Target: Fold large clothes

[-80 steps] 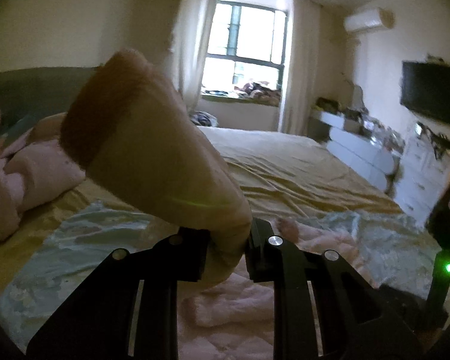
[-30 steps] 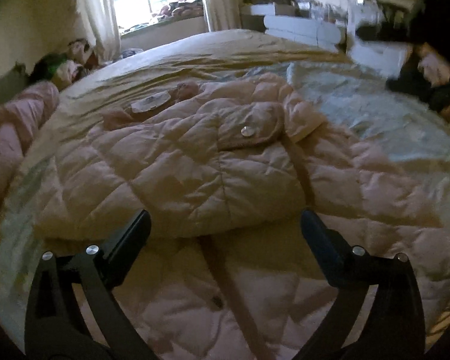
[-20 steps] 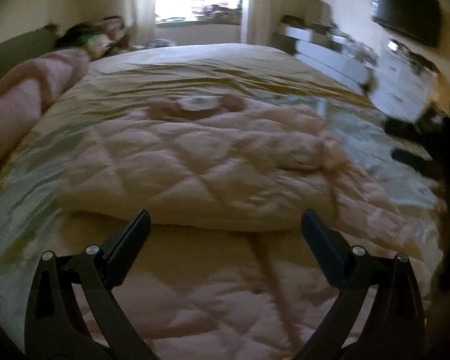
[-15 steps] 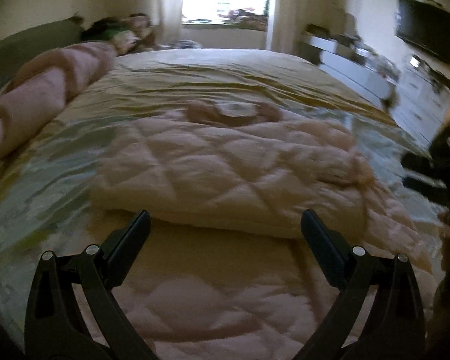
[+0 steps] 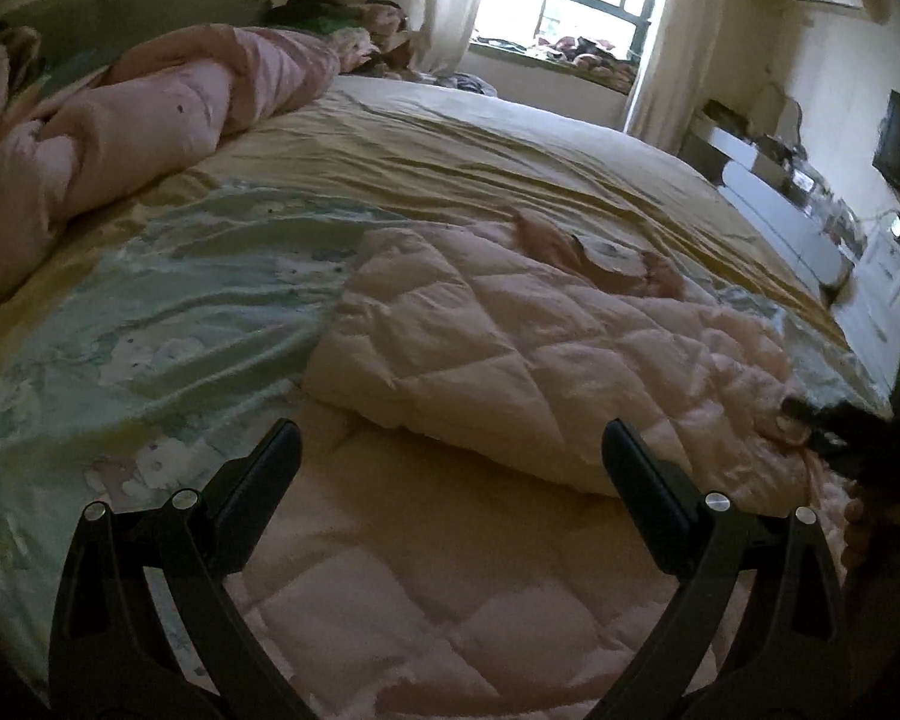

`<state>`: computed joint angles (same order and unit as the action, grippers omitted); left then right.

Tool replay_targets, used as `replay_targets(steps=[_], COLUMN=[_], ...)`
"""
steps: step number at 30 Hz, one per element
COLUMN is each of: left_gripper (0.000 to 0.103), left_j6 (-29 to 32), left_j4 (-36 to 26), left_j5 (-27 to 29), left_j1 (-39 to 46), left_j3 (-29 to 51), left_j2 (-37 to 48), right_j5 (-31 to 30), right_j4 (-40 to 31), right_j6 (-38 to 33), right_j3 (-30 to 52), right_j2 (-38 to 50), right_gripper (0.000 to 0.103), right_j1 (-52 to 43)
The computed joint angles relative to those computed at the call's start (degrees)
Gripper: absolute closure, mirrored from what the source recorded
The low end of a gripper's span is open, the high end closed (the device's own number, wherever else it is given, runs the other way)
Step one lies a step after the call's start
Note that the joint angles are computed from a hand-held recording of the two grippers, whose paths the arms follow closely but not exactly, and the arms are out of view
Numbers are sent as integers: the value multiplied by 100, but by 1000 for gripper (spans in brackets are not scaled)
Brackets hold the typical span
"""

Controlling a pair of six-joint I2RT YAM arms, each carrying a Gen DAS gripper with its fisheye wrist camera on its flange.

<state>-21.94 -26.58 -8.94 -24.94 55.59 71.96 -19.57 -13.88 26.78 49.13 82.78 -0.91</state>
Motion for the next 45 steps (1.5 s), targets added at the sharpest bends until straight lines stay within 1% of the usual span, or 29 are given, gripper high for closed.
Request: replay_targets(steps=[1, 3, 5, 8, 11, 14, 16, 19, 21, 23, 24, 26, 31, 32, 33, 34, 36, 38, 41, 43, 45], left_gripper=[9, 9, 9, 9, 9, 9, 9, 9, 9, 9, 10, 10, 14, 15, 18, 23, 25, 27, 29, 30, 34], left_j6=[9, 39, 72, 83, 71, 99, 119, 107, 229, 372, 399, 455, 746, 753, 774, 778, 795, 794, 840, 857, 874], left_j4=[32, 64, 98, 97, 128, 110, 117, 135, 217, 280, 247, 290, 272, 296, 367, 409, 458, 488, 469, 404, 365], left_j5=[82, 246, 288, 479, 479, 574, 515, 588, 641, 490, 478, 623, 498, 522, 537, 527, 539, 560, 637, 620, 635], left_j1=[105, 310, 455, 698, 804, 864, 842, 834, 787, 680, 645, 638, 457, 457, 439, 409, 362, 323, 348, 368, 392], left_j3=[-9, 27, 84, 301, 509, 723, 815, 940, 1027, 1132, 1245, 1360, 1673, 1692, 1680, 1664, 1661, 1659, 1700, 1787, 1864], left_j2=[-1, 60, 146, 386, 550, 738, 835, 996, 1146, 1309, 1446, 1641, 2154, 2203, 2254, 2273, 2358, 2410, 2492, 2593, 2735], right_j5=[-209, -256, -139, 151, 439, 897, 1294, 1467, 1597, 1624, 1601, 1648, 1681, 1709, 1769, 1807, 1990, 2019, 2170, 2116, 2036], right_j4=[82, 109, 137, 55, -173, -311, -334, -414, -484, -539, -502, -366, -170, -183, -219, -282, -481, -483, -432, -465, -582], right_j6=[38, 27, -226, -616, -985, -1393, -1688, -1847, -1891, -1818, -1774, -1759, -1605, -1630, -1642, -1633, -1546, -1499, -1457, -1579, -1707], right_j3=[22, 62, 108, 316, 888, 1515, 1824, 2173, 2258, 2298, 2236, 2035, 1693, 1663, 1678, 1697, 1763, 1702, 1582, 1584, 1697], right_j2=[131, 189, -10, -344, -416, -233, -47, 354, 553, 787, 870, 968, 1043, 1025, 1030, 1017, 949, 770, 459, 332, 347], right_gripper=[80, 92, 94, 94, 95, 95, 95, 95, 95, 96, 96, 95, 95, 94, 91, 87, 70, 66, 64, 64, 64], right_j1=[-75, -130, -59, 105, 207, 273, 343, 247, 186, 121, 70, 35, 41, 46, 61, 75, 106, 95, 191, 380, 652])
